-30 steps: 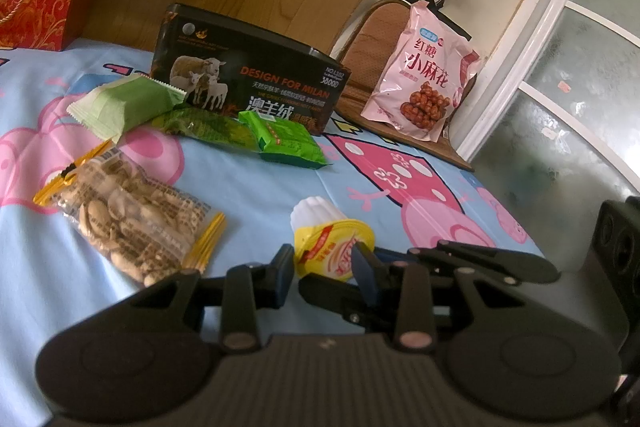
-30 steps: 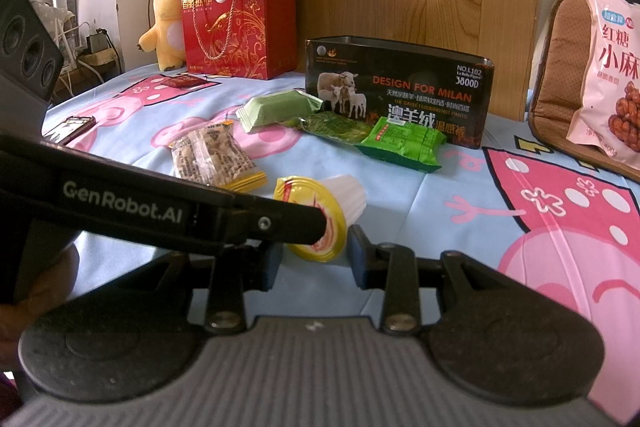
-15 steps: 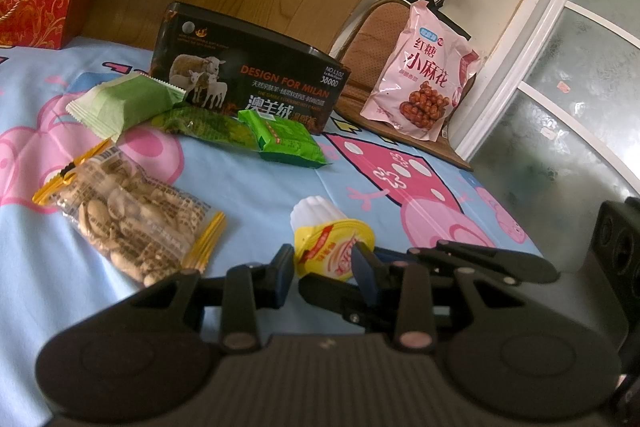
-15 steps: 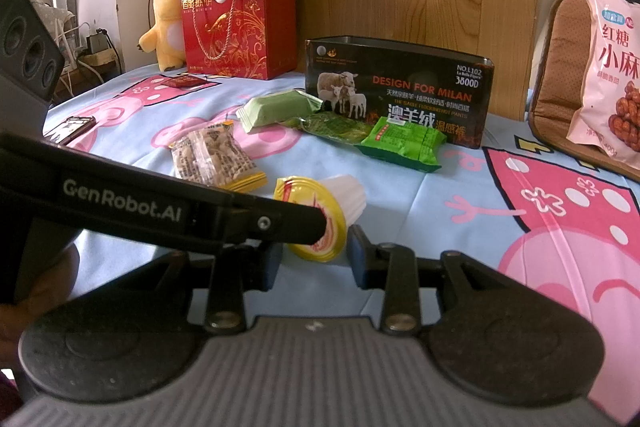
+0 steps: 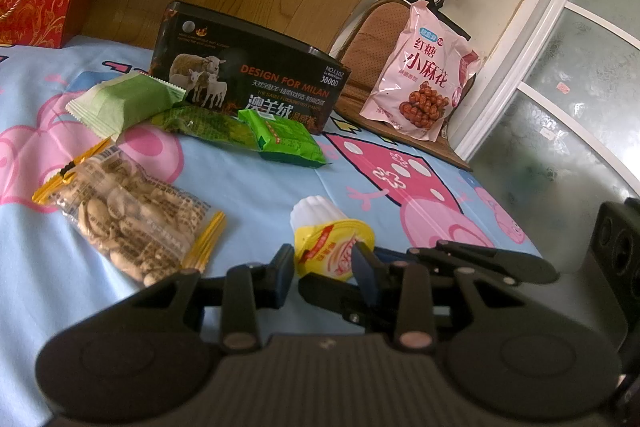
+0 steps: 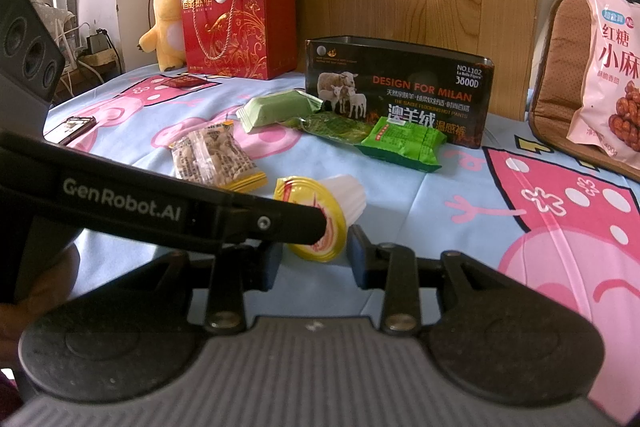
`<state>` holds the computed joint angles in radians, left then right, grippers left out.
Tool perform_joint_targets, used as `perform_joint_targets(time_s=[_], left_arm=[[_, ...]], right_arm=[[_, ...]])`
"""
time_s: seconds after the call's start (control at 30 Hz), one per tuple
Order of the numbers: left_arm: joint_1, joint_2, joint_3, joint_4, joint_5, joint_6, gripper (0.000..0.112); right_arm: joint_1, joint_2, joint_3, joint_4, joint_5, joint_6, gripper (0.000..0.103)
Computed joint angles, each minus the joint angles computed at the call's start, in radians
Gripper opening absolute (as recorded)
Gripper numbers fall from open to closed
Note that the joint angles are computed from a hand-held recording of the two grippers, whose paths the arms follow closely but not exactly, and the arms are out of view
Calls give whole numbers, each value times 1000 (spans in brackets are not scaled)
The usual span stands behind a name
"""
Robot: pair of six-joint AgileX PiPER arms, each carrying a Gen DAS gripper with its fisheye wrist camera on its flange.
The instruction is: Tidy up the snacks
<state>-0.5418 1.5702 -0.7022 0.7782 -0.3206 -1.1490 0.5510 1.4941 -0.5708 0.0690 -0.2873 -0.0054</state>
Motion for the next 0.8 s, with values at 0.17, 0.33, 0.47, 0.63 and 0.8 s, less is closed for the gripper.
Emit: perform_joint_targets(time_s=[0.17,0.33,0.47,0.63,0.8], left_arm=[[1,-1,1,2,0,-2,32],[-5,-7,9,-46,0,45,32],[2,-19,14,-49,-12,37,32],[49,-34,-46,111,-16,-108,32],[102,5,-234,346,19,-293,32]], right_arm=[[-1,1,0,-4,0,4,40],[2,-1,4,9,-7,-5,36],[-14,-12,20,-90,-33,120,29],[-70,-16,-6,-307,-64,367,27],[-85,30,-155,-245,-52,255,27]])
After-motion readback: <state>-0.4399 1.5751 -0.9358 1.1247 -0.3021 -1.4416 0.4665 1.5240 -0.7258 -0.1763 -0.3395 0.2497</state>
